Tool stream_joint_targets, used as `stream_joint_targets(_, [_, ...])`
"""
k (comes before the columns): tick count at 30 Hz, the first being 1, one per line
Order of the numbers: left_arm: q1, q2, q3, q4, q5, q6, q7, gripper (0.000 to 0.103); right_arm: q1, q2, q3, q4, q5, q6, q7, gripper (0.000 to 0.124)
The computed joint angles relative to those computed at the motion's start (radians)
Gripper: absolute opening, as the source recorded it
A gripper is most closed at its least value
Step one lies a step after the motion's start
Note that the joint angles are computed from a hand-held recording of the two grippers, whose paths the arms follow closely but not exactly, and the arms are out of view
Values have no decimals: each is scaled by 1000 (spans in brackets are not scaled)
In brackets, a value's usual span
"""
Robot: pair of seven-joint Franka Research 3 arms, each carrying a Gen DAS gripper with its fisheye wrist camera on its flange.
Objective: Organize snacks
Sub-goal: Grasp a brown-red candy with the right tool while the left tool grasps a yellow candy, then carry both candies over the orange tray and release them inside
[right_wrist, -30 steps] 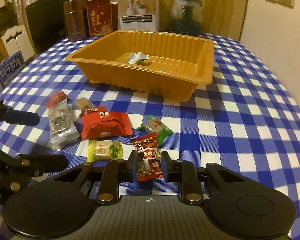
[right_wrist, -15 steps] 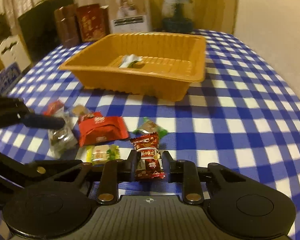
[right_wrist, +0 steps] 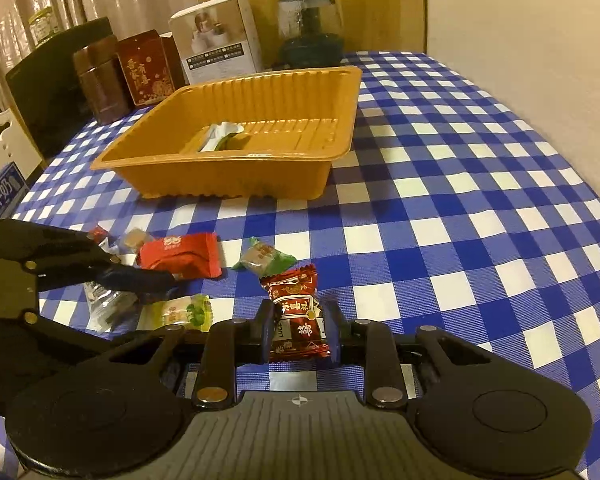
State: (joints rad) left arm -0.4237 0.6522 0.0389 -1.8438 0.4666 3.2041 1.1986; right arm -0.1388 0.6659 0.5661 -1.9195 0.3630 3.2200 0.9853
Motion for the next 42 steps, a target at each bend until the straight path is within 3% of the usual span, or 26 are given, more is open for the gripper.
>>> stream_joint_targets(4, [17,-7,-25,-4,0,-14,10,24,2,3,-1,4,1,0,5,27])
stream_joint_targets(8, [-5,-8,-4,-3,-15,-22,-24,22,5,4,-2,5,1,-3,7,27])
stream_joint_targets(10, [-83,-11,77,-3,-23,-30,-91,21,6,4,-3,6,1,-3,9,27])
stream_joint_targets(19, [-273,-44,272,-59,-41,25,-305,21,-42,9,62,-8,-29,39,19,27])
stream_joint_targets(22, [-361,-47,369,-74,-62,33,-369,21,-62,8,84,-15,-55,55,34,27])
stream_joint_targets(27, [-558,-37,590,-109,-111,38,-489,21,-76,3,97,-14,-104,79,82,27])
stream_joint_targets(31, [-663,-19,717,-122,-145,25,-559,21,-100,3,121,-8,-152,85,109,27])
stream_joint_targets(35, [-688,-14,760,-116,-139,-3,-614,21,-100,5,123,3,-192,86,133,27])
stream_joint_targets(42, [-675,-24,760,-100,-66,-34,-696,21,-102,12,131,15,-227,79,160,27])
